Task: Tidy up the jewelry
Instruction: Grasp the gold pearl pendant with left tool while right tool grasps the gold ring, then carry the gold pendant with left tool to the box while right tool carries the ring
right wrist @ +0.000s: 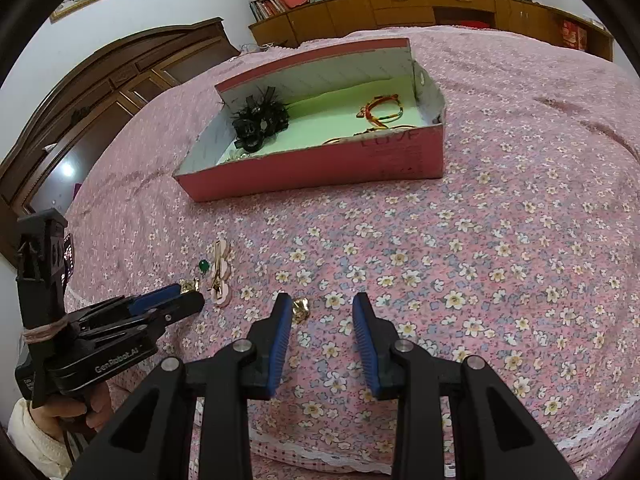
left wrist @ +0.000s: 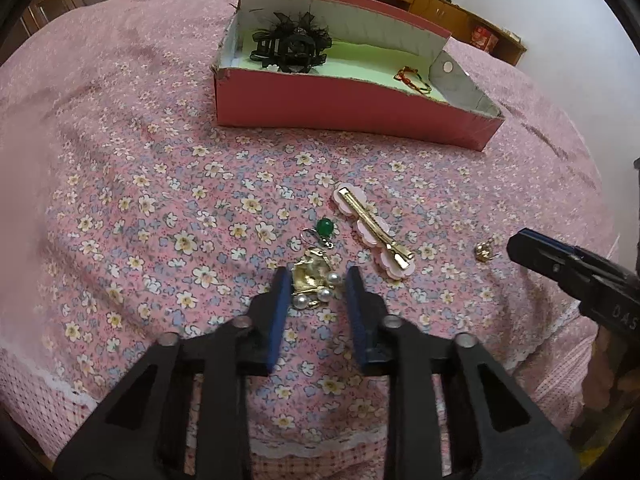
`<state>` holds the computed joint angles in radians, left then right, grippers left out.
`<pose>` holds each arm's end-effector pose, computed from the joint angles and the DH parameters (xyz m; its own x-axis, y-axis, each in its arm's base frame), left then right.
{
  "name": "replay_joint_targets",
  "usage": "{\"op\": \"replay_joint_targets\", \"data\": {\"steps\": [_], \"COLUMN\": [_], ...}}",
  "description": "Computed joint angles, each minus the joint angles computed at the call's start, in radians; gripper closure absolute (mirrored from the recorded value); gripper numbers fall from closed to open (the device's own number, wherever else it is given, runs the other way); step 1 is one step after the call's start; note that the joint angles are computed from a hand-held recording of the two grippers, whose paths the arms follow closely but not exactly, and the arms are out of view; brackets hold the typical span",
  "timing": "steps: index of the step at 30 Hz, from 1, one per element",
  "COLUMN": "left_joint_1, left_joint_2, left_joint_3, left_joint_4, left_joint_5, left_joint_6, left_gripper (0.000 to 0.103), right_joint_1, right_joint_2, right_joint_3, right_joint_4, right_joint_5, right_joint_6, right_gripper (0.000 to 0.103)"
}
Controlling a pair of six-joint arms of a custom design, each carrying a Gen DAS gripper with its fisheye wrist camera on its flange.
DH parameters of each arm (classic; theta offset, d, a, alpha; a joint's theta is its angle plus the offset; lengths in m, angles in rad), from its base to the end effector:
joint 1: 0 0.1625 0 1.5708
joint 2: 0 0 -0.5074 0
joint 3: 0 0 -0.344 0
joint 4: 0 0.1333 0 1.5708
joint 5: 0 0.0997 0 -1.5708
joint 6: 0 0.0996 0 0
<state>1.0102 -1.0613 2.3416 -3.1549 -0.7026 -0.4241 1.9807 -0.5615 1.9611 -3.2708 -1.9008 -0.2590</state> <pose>-0.0675 -0.5012 0.2443 -0.8182 -0.1956 -0.5406 0.1872 0.7984 -0.5723 0.3362 -0.5203 0.0332 -0.7782 -0.5038 0.3750 -0.6000 0.7728 -0.2068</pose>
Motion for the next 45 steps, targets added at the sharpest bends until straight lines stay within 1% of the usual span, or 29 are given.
{"op": "replay_joint_targets", "data": {"steps": [1, 4, 8, 10, 14, 19, 26, 27, 28, 29, 35, 45], "left_joint_1": [0.001, 0.004, 0.003, 0.0, -0.007, 0.004, 0.015, 0.015, 0.014, 0.013, -0.004, -0.055], "left_joint_2": [0.003, 0.007, -0.003, -0.007, -0.008, 0.0, 0.011, 0.011, 0.01, 0.009, -0.01, -0.027], "left_joint_3": [-0.001, 0.003, 0.015, 0.02, 0.025, 0.015, 0.016, 0.017, 0.018, 0.02, 0.042, 0.064], "left_joint_4": [-0.001, -0.021, -0.049, -0.062, -0.069, -0.047, -0.081, -0.086, -0.091, -0.096, -0.12, -0.197], "left_joint_5": [0.003, 0.0, -0.011, -0.014, -0.012, -0.025, -0.038, -0.04, -0.04, -0.041, -0.044, -0.007], "left_joint_6": [0.001, 0.004, 0.006, 0.009, 0.017, 0.006, 0.013, 0.016, 0.016, 0.016, 0.016, 0.06], "left_gripper": [0.093, 0.095, 0.097, 0.103, 0.103, 0.103, 0.103, 0.103, 0.103, 0.103, 0.103, 0.103], "right_joint_1": [0.0, 0.001, 0.002, 0.002, 0.002, 0.001, -0.001, 0.0, 0.0, 0.001, -0.006, -0.008], "right_joint_2": [0.001, 0.003, 0.006, 0.008, 0.011, 0.02, 0.039, 0.043, 0.046, 0.048, 0.04, 0.019], "right_joint_3": [-0.001, -0.002, -0.007, -0.009, -0.012, -0.019, -0.029, -0.03, -0.03, -0.03, -0.019, 0.011], "right_joint_4": [0.003, 0.01, 0.022, 0.028, 0.041, 0.057, 0.047, 0.043, 0.039, 0.036, 0.019, -0.043], "right_joint_5": [0.0, 0.0, 0.001, 0.003, 0.011, 0.015, 0.014, 0.009, 0.006, 0.001, 0.023, 0.074], "right_joint_6": [0.0, -0.001, -0.003, -0.005, -0.012, -0.016, -0.025, -0.03, -0.033, -0.038, -0.045, -0.069], "right_gripper": [0.069, 0.069, 0.069, 0.069, 0.069, 0.069, 0.069, 0.075, 0.084, 0.087, 0.087, 0.087]}}
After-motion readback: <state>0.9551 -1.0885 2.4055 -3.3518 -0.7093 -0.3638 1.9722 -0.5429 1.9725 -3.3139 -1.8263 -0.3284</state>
